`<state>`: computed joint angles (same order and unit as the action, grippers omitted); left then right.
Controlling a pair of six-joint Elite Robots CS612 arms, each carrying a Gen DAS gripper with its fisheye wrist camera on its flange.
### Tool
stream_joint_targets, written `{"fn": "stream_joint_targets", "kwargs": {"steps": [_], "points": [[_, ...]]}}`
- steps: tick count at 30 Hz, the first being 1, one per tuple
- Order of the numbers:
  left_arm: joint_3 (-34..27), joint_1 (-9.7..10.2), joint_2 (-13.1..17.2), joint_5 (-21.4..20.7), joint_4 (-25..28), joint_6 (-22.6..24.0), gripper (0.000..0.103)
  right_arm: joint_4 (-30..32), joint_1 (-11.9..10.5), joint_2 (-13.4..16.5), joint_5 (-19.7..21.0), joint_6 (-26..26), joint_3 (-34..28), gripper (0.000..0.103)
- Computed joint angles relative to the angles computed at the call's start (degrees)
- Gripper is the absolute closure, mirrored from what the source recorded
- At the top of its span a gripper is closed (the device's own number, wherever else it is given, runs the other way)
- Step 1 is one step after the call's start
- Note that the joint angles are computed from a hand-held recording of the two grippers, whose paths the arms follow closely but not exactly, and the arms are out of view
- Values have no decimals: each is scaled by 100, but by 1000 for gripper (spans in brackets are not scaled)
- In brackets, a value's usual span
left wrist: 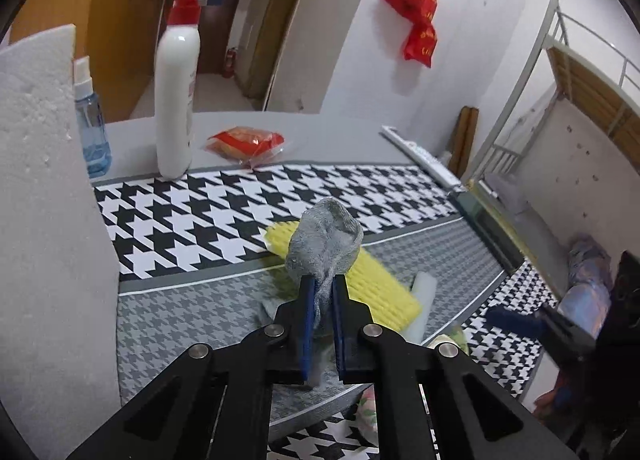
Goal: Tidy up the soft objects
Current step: 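Close the left tool on the grey sock while the right tool grasps the clear packet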
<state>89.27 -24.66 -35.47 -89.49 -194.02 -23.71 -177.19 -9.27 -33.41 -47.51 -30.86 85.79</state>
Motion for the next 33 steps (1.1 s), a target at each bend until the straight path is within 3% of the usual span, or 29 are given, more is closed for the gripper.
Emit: {"fn": "stream_joint_targets", "kwargs": {"steps": [8,15,26,33], "points": [[100,-46,-5,150,-390,163,94,333,104,-56,-133,-496,15,0],[139,-62,5,187,-709,177,94,513,148,-63,-262,-554,-8,3],[141,-63,8,266,-682,130,94,565,214,-68,-471,-572,21,4],[146,-67,4,283,-657,113,94,677,212,-40,-503,-477,-53,26]]}}
